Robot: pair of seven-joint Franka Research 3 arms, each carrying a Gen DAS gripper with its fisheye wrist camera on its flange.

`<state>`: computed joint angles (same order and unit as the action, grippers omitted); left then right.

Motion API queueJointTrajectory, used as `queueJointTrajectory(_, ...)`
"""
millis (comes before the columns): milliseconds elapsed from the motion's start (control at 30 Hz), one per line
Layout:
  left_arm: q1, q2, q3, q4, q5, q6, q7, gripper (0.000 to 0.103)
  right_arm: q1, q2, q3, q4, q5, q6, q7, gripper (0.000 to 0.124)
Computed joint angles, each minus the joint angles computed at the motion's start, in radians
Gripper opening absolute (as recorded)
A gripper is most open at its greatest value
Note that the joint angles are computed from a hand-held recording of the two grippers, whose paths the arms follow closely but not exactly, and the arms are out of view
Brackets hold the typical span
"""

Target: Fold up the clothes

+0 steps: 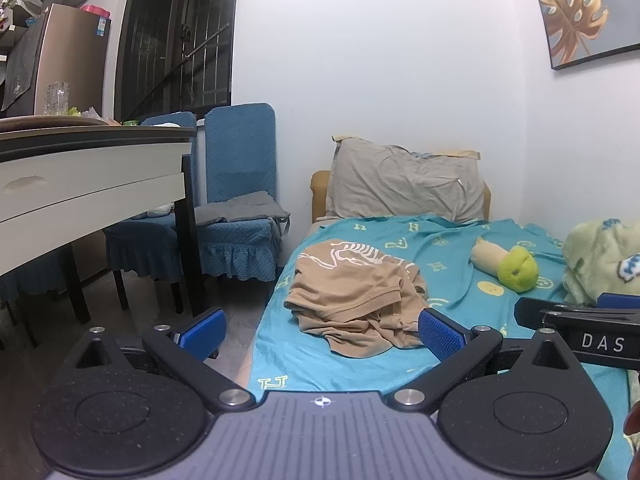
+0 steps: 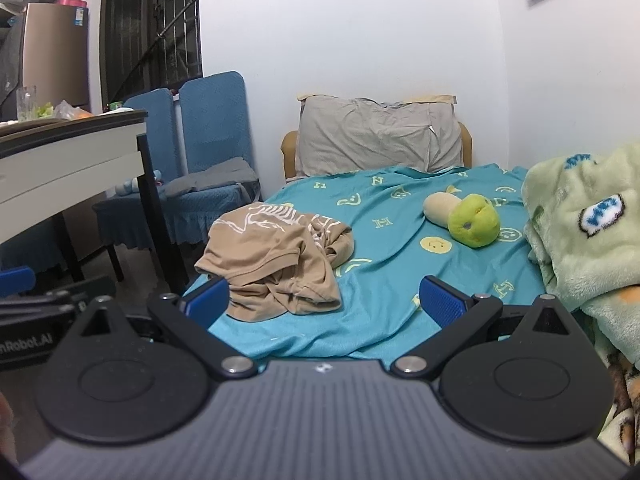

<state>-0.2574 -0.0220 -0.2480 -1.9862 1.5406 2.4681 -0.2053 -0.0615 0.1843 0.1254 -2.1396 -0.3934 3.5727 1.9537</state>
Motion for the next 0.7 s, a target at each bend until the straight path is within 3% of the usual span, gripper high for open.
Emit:
queueJointTrajectory(367, 0.000, 0.000, 0.004, -0.008, 0.016, 0.005, -0.008, 0.103, 0.011, -0.002, -0.001, -0.002, 0.035, -0.016, -0.029, 0.103)
queueJointTrajectory(700, 0.005, -0.001, 0.004, -0.012, 0.008, 0.019, -0.022, 0.103, -0.022, -0.001, 0.021, 0.006, -0.010, -0.029, 0.016, 0.103)
